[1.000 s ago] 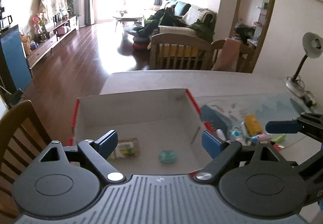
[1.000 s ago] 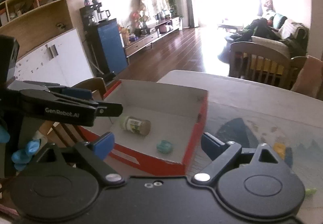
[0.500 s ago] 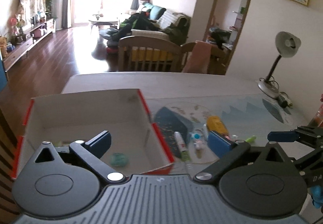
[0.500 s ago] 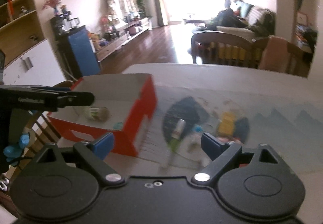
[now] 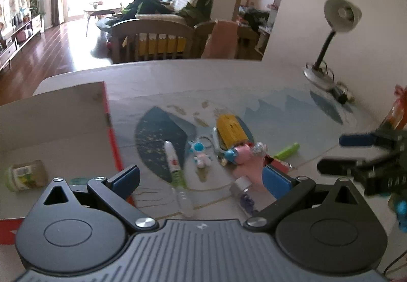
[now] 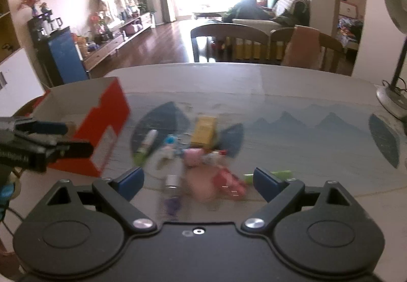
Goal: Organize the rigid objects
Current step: 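Withdraw both grippers from the box back toward the item pile, then grasp the glass bead jar with the left gripper while the right gripper grasps the green highlighter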
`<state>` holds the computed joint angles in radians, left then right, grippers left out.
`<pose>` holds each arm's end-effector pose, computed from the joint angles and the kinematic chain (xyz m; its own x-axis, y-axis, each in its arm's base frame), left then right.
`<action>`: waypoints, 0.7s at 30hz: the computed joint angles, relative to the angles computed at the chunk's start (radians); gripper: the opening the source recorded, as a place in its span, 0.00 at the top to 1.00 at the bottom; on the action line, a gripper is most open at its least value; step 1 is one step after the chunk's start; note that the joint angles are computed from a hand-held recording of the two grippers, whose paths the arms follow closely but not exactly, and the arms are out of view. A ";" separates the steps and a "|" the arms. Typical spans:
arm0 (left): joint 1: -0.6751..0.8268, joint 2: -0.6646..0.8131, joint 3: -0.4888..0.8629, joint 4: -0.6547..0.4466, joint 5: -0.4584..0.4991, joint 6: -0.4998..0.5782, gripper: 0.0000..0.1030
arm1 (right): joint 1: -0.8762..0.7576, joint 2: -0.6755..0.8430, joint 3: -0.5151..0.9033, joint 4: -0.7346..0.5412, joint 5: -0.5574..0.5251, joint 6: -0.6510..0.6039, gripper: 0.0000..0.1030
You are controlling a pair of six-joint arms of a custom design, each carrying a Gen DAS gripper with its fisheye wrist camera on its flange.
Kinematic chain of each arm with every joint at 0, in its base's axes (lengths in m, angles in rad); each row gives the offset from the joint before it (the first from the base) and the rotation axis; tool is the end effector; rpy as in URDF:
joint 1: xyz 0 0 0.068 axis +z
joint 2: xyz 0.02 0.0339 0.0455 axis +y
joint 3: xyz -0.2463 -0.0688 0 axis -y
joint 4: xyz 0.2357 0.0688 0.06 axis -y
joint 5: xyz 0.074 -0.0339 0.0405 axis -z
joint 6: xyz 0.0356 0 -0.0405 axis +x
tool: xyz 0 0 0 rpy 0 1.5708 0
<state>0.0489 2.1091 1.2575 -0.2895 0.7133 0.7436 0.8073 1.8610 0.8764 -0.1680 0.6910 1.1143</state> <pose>0.3894 -0.0043 0.0954 -0.5090 0.4876 -0.7093 0.7879 0.5958 -0.1558 0.2322 0.2097 0.0937 -0.6176 0.3551 -0.7018 0.4007 0.9099 0.1078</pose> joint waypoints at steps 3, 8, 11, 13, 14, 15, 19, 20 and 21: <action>-0.047 -0.008 -0.067 0.077 -0.033 -0.026 0.00 | -0.035 -0.013 -0.062 0.047 -0.021 -0.026 0.11; -0.125 0.004 -0.141 0.187 -0.098 -0.081 0.00 | -0.099 -0.009 -0.133 0.146 -0.089 -0.111 0.13; -0.165 0.023 -0.162 0.221 -0.127 -0.095 0.00 | -0.136 0.002 -0.161 0.203 -0.113 -0.147 0.14; -0.192 0.039 -0.175 0.247 -0.145 -0.102 0.00 | -0.169 -0.001 -0.185 0.238 -0.127 -0.181 0.14; -0.206 0.046 -0.181 0.263 -0.155 -0.109 0.00 | -0.186 -0.006 -0.198 0.252 -0.134 -0.194 0.15; -0.218 0.050 -0.191 0.284 -0.166 -0.118 0.00 | -0.208 -0.007 -0.212 0.272 -0.142 -0.205 0.15; -0.267 0.073 -0.205 0.350 -0.224 -0.189 0.00 | -0.300 0.023 -0.248 0.335 -0.183 -0.217 0.17; -0.277 0.081 -0.203 0.361 -0.235 -0.209 0.00 | -0.320 0.044 -0.247 0.350 -0.197 -0.215 0.19; -0.286 0.087 -0.204 0.373 -0.246 -0.225 0.00 | -0.341 0.069 -0.240 0.358 -0.211 -0.212 0.20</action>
<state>-0.2370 2.1961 1.0539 0.0835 0.4672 0.5191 0.4667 1.9295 0.6363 0.1896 0.4804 0.9021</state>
